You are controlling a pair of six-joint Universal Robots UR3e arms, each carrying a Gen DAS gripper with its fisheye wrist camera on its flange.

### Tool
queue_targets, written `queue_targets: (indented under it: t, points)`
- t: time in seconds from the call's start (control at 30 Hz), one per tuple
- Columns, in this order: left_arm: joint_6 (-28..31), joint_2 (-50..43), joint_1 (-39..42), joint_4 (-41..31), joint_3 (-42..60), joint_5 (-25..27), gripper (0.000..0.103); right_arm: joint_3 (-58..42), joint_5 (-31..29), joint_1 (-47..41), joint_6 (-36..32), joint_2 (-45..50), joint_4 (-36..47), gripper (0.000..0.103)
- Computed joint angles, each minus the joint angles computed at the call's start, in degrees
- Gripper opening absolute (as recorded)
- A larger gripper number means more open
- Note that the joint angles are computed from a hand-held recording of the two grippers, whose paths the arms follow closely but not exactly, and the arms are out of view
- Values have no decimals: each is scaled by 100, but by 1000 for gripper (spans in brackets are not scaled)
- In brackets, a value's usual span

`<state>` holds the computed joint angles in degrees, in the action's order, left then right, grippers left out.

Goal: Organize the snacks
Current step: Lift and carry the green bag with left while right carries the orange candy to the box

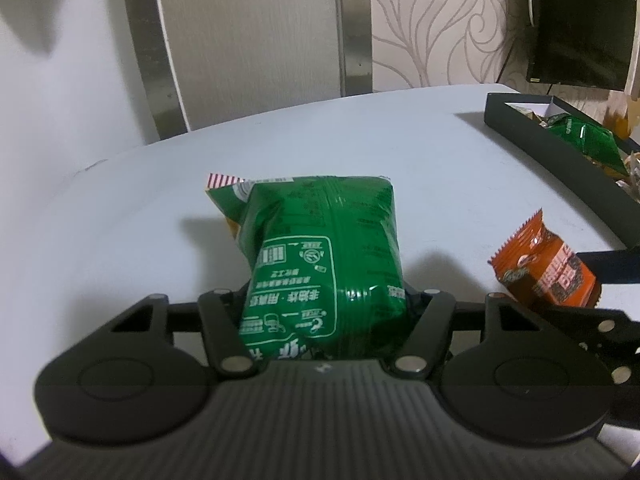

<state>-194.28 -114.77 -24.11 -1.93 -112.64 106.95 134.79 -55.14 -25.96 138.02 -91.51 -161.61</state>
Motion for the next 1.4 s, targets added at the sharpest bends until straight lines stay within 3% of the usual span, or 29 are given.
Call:
queue_targets:
  t: [0.87,1.4]
  points:
    - [198,-232,-229,-45,590,223,66,160,515,-381,190,-635,42,54]
    - [416,-992,-579,-494,2186,161,66,492,915,-1278,376,-1021,-426,55]
